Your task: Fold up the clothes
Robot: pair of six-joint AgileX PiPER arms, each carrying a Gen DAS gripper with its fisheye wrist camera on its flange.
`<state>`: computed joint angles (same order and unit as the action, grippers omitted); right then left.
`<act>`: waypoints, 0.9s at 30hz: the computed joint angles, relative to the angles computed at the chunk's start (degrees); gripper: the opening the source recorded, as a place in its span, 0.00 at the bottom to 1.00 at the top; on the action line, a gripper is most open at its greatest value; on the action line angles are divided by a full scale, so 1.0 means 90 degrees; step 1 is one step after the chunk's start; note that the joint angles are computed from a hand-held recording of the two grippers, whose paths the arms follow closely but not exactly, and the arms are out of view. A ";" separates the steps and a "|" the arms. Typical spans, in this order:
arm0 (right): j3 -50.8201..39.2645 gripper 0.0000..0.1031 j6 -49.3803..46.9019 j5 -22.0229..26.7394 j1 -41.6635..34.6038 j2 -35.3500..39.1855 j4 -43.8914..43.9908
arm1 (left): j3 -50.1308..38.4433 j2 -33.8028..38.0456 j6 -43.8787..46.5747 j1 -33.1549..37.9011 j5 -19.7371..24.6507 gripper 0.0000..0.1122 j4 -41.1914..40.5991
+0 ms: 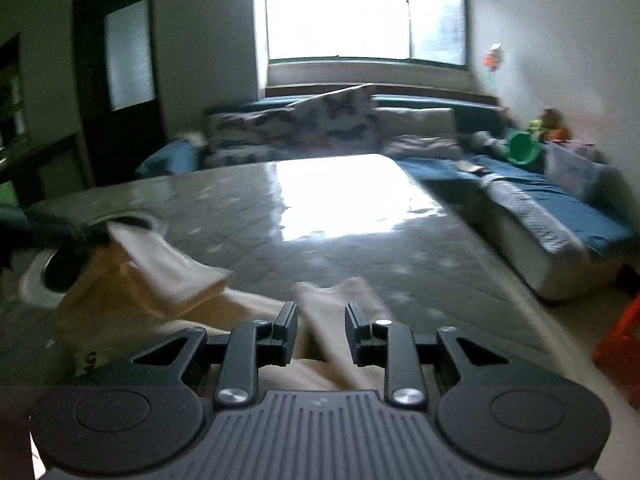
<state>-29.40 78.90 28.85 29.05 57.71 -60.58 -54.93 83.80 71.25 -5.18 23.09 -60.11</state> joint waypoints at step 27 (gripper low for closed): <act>-0.0367 0.38 -0.3031 -0.0863 0.0046 0.0805 0.2627 | 0.1448 -0.0817 0.2442 0.1165 0.1238 0.48 -0.0894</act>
<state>-32.70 51.63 21.08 29.47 64.96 -36.93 -41.90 76.45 93.23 5.31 34.23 -68.16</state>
